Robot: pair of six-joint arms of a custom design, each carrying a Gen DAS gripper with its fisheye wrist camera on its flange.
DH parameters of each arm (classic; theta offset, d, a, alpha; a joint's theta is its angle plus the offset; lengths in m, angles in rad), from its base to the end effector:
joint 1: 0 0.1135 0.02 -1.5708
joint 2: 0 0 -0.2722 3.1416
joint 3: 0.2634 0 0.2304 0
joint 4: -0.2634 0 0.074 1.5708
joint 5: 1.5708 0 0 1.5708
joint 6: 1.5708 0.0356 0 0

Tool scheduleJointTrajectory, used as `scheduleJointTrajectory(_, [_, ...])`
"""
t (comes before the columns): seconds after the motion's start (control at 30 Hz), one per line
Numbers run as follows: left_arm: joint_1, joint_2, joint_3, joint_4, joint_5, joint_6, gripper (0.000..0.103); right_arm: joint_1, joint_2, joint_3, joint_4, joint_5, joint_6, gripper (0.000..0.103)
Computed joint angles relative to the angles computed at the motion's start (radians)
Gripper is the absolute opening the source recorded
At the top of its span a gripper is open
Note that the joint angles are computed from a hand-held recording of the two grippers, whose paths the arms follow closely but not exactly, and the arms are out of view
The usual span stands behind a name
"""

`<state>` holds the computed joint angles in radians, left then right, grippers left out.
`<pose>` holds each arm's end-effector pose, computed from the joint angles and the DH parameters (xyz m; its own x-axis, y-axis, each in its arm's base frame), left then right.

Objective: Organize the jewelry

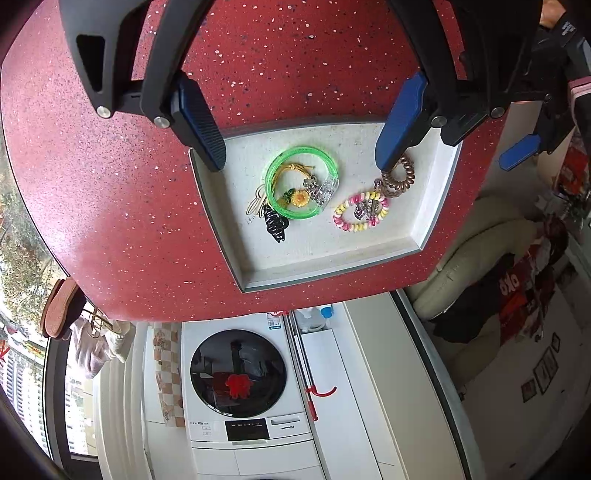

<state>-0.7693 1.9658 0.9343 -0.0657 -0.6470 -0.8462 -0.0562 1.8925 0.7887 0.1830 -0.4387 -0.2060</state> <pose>0.2571 -0.2191 0.1135 -0.6915 -0.1621 -0.7040 -0.2417 0.9702 0.0141 0.3244 -0.0031 0.1155 -0.7359 -0.1441 -0.6616 -0.3640 0.9081 0.2072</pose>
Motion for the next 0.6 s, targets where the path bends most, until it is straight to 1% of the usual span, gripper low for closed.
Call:
scheduleJointTrajectory(0.1, [-0.037,-0.027,-0.031,-0.025,-0.034,-0.049,0.103,-0.012,-0.042,-0.060,0.032,-0.007,-0.010,0.087])
scheduleJointTrajectory(0.33, [-0.129,-0.070,-0.081,-0.104,-0.105,-0.191,0.103,-0.044,-0.152,-0.235,0.172,-0.014,-0.026,0.087])
scheduleJointTrajectory(0.47, [-0.178,-0.077,-0.079,-0.170,-0.138,-0.266,0.103,-0.070,-0.205,-0.304,0.201,-0.032,-0.040,0.087])
scheduleJointTrajectory(0.6, [-0.237,-0.067,-0.053,-0.272,-0.186,-0.355,0.103,-0.104,-0.266,-0.377,0.235,-0.058,-0.059,0.087])
